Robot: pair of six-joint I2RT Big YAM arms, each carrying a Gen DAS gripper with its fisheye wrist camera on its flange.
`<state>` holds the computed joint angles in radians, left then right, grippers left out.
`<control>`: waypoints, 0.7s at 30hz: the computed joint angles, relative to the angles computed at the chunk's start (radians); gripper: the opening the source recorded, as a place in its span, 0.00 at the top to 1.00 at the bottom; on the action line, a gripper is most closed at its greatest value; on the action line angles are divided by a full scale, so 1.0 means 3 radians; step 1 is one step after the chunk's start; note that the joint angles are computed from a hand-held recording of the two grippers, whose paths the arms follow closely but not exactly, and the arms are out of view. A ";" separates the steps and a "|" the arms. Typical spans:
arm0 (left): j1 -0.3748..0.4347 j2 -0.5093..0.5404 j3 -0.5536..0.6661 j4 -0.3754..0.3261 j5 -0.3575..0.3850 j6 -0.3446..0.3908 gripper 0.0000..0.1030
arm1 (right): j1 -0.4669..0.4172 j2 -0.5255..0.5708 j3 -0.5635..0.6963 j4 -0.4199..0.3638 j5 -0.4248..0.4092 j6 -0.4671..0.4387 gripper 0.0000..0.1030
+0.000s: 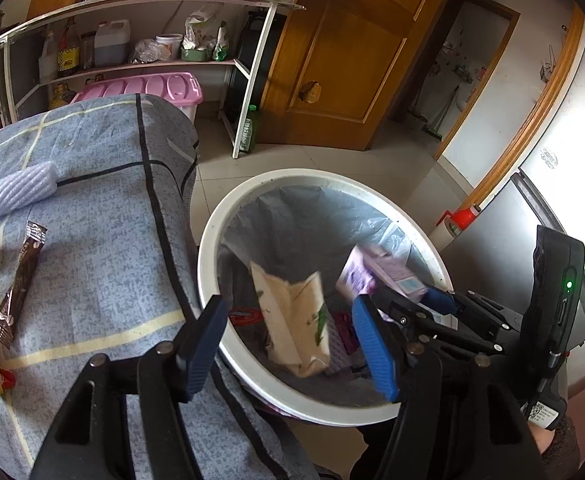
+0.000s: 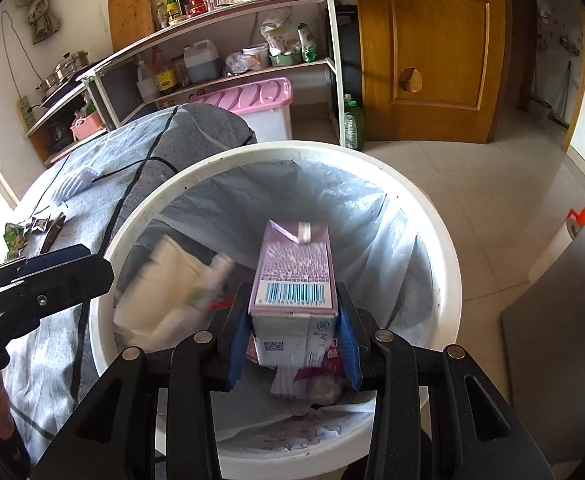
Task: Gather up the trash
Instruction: 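Open both grippers to drop the carton and paper bag into the bin, then move both tools back over the table toward the chocolate wrappers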
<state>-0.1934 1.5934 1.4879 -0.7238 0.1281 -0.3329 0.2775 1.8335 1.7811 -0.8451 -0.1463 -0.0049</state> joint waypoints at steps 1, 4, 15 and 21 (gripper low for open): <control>0.0004 -0.0003 -0.0002 -0.0004 0.0005 -0.0008 0.31 | 0.0002 -0.0007 -0.0012 0.0008 0.0011 0.0006 0.58; 0.0001 -0.0030 -0.0022 -0.0011 -0.0041 -0.0007 0.28 | 0.0003 -0.0032 -0.0046 0.0040 0.0004 0.0017 0.52; 0.0090 -0.0247 -0.0221 0.0065 -0.0097 -0.0052 0.24 | 0.0068 -0.0122 -0.0111 0.0101 0.0016 0.0099 0.48; 0.0193 -0.0421 -0.0384 0.0110 -0.0160 -0.0082 0.23 | 0.0147 -0.0214 -0.0189 0.0182 -0.0028 0.0119 0.43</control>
